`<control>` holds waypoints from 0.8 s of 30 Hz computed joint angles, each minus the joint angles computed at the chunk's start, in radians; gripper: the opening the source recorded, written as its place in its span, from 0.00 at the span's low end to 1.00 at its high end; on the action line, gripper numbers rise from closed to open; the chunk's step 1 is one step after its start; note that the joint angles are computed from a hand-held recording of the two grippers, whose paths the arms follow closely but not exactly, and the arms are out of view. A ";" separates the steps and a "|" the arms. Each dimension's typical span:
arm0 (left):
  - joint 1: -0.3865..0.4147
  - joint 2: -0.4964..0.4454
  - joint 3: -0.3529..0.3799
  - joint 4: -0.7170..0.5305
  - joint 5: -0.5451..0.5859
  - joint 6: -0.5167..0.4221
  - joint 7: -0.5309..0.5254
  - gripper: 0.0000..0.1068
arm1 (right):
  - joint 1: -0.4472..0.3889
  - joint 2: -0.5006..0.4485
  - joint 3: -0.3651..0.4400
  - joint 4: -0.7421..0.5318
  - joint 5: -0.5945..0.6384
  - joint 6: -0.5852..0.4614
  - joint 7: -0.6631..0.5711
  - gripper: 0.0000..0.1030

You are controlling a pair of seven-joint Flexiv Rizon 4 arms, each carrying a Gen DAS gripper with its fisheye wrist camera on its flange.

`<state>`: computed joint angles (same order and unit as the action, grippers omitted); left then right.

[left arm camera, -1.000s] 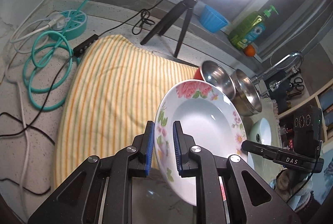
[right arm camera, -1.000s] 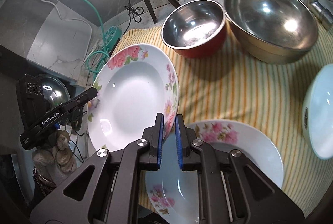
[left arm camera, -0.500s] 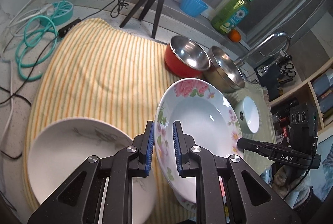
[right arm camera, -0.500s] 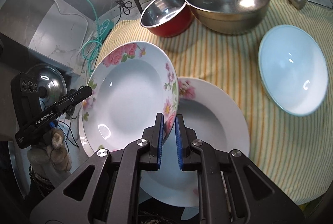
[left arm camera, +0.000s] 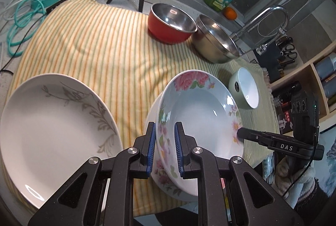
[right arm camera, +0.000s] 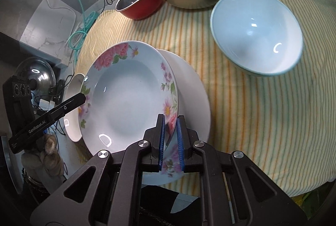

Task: Organize plates and bowls
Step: 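Lower the pink-rose plate onto the pink-blossom plate and open both grippers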

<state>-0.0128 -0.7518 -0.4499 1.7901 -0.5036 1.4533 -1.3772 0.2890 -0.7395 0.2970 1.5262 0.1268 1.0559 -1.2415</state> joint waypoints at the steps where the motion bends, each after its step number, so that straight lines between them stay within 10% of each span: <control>1: -0.008 -0.002 0.007 -0.004 0.002 -0.007 -0.004 0.15 | -0.003 0.002 -0.002 0.004 0.000 -0.002 -0.002 0.11; 24: -0.116 -0.004 0.142 -0.050 0.039 -0.108 -0.054 0.15 | 0.008 0.001 -0.022 0.025 -0.038 -0.012 -0.001 0.11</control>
<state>-0.1285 -0.7560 -0.3075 1.7405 -0.4650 1.3456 -1.4308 0.2970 -0.7385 0.2752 1.5511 0.0892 1.0438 -1.2429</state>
